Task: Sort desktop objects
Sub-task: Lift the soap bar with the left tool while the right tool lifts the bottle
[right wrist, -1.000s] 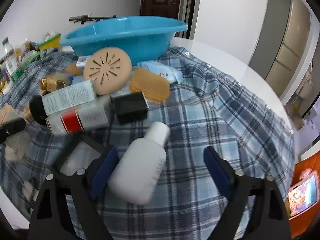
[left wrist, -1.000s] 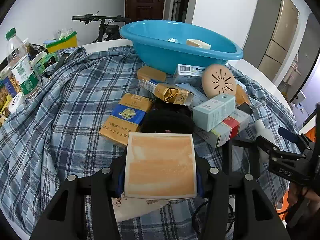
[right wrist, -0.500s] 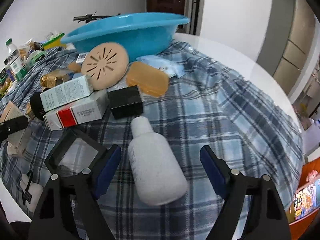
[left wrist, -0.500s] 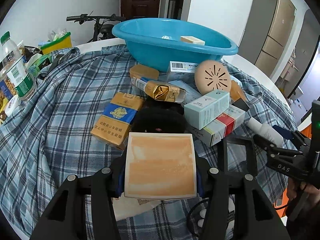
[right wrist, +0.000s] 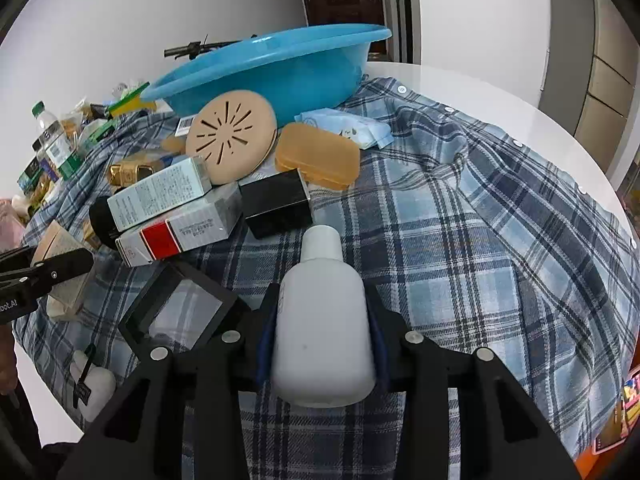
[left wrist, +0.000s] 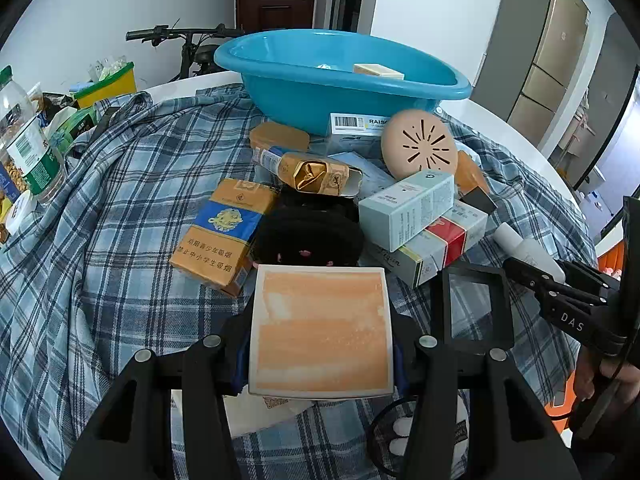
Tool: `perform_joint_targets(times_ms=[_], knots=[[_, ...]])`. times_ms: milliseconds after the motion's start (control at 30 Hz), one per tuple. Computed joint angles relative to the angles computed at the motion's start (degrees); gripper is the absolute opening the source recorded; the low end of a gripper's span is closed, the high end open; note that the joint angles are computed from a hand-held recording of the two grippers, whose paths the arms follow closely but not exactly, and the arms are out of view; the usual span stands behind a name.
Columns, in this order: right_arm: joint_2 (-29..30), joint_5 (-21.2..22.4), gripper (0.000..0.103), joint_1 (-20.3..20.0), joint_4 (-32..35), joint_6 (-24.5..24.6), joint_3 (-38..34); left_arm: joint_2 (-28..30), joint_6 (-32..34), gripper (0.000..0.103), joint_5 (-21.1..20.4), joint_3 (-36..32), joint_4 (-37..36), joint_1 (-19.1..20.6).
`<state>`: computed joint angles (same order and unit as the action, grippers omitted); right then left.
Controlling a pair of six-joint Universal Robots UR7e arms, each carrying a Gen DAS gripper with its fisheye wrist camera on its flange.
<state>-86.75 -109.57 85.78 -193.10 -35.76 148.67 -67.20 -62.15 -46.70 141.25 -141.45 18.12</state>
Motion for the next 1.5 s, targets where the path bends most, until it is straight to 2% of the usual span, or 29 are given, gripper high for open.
perform_joint_targets(times_ms=[167,467,600,733,833,933,1033,1133,1200,1300,1333,1400,1433,1500], knots=[[0.1,0.1,0.038,0.2,-2.9,0.5,0.8,-0.3,-0.7,0.054,0.2,0.1,0.5,0.0],[2.1,-2.9,0.038,3.9,-11.8,-2.3,1.5,-0.2,-3.1,0.054,2.9,0.3,2.1,-1.8],[2.1,-2.7,0.038,5.1,-14.0,-3.0,1.8,-0.8,-1.6,0.054,4.0,2.4,-4.1,-3.3],[1.9,-2.2,0.038,6.9,-16.8,-3.7,2.2,-0.8,-4.2,0.054,9.0,2.6,-1.7,-6.4],[2.4,-1.9,0.038,9.0,-20.2,-4.8,2.4,-1.2,-5.6,0.054,11.7,2.9,-1.4,-8.0],[3.4,-1.3,0.038,11.2,-24.6,-6.0,2.7,-1.2,-7.3,0.054,16.2,3.8,-1.7,-10.4],[4.7,0.5,0.038,12.9,-29.8,-7.2,3.1,-1.5,-11.1,0.054,20.2,3.3,3.9,-12.3],[7.4,2.4,0.038,14.4,-38.5,-9.1,3.7,-1.8,-15.4,0.054,24.7,3.1,9.1,-14.4],[8.3,4.1,0.038,15.0,-42.4,-10.2,4.2,-2.6,-22.4,0.054,28.3,2.7,17.4,-16.3],[9.1,4.4,0.038,16.6,-44.8,-11.2,4.3,-4.1,-32.4,0.054,32.3,1.9,30.6,-19.3],[8.9,3.9,0.038,17.2,-44.0,-10.8,4.1,-4.6,-33.5,0.054,33.0,2.0,32.0,-20.1],[6.4,2.3,0.038,18.6,-38.3,-8.0,3.4,-6.5,-32.3,0.054,33.7,3.1,29.5,-22.0],[3.8,3.5,0.038,18.5,-34.2,-5.6,3.7,-7.1,-33.0,0.054,33.7,3.0,30.4,-22.7],[1.1,5.0,0.038,19.2,-30.7,-3.0,3.9,-8.0,-36.7,0.054,34.4,1.2,37.5,-23.7]])
